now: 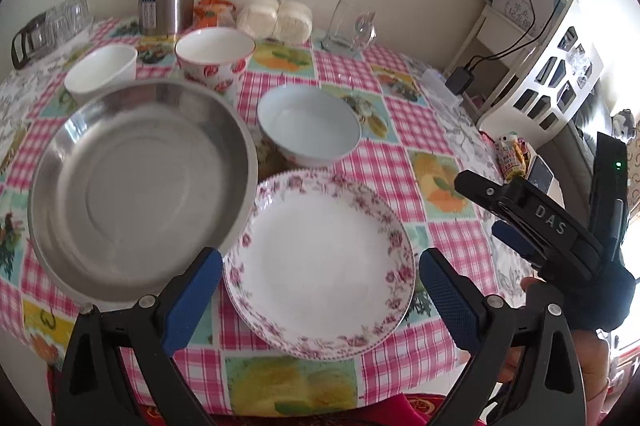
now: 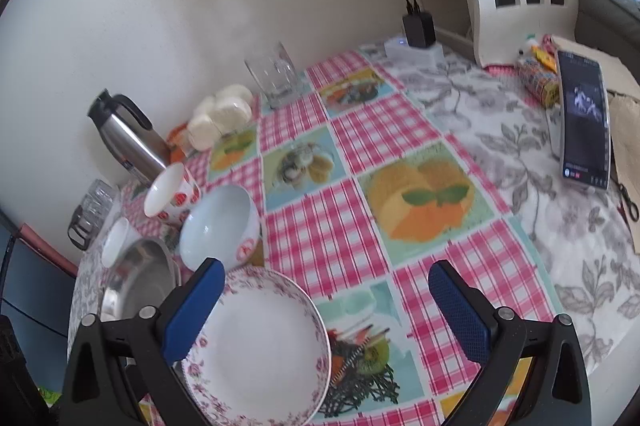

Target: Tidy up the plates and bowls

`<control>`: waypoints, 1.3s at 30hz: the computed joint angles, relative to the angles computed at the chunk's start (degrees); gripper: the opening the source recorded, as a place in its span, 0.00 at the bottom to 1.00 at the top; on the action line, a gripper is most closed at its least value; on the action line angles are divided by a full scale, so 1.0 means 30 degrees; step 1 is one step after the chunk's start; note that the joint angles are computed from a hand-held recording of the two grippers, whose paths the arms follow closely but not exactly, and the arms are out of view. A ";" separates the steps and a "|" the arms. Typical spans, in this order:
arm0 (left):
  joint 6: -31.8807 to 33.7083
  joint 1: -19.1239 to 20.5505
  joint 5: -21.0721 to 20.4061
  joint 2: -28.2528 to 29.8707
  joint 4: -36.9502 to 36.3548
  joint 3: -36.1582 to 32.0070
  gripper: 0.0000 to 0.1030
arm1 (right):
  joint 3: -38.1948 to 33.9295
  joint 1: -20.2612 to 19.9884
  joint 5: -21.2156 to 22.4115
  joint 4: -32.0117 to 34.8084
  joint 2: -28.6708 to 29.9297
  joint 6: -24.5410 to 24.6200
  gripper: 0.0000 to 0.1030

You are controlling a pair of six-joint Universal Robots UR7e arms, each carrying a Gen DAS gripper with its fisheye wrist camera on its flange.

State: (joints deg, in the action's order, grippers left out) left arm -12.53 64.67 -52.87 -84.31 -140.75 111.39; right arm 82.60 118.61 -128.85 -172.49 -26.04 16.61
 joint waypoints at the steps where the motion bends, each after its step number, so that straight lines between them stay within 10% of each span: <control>1: -0.0379 0.0042 0.0000 0.0006 0.0345 0.0027 0.96 | -0.0001 -0.0135 0.0155 0.0449 -0.0007 0.0311 1.00; 11: -0.2896 0.1009 -0.1361 0.0157 0.2243 -0.0268 0.90 | 0.0156 -0.1170 0.1462 0.4121 -0.0159 0.3827 0.89; 30: -0.5731 0.2523 -0.2277 0.0538 0.3810 -0.0832 0.70 | -0.0384 -0.1505 0.3413 0.4469 0.0619 0.2672 0.42; 39: -0.6306 0.3027 -0.2317 0.0886 0.4274 -0.1115 0.42 | -0.0628 -0.1588 0.3892 0.4652 0.0857 0.2501 0.31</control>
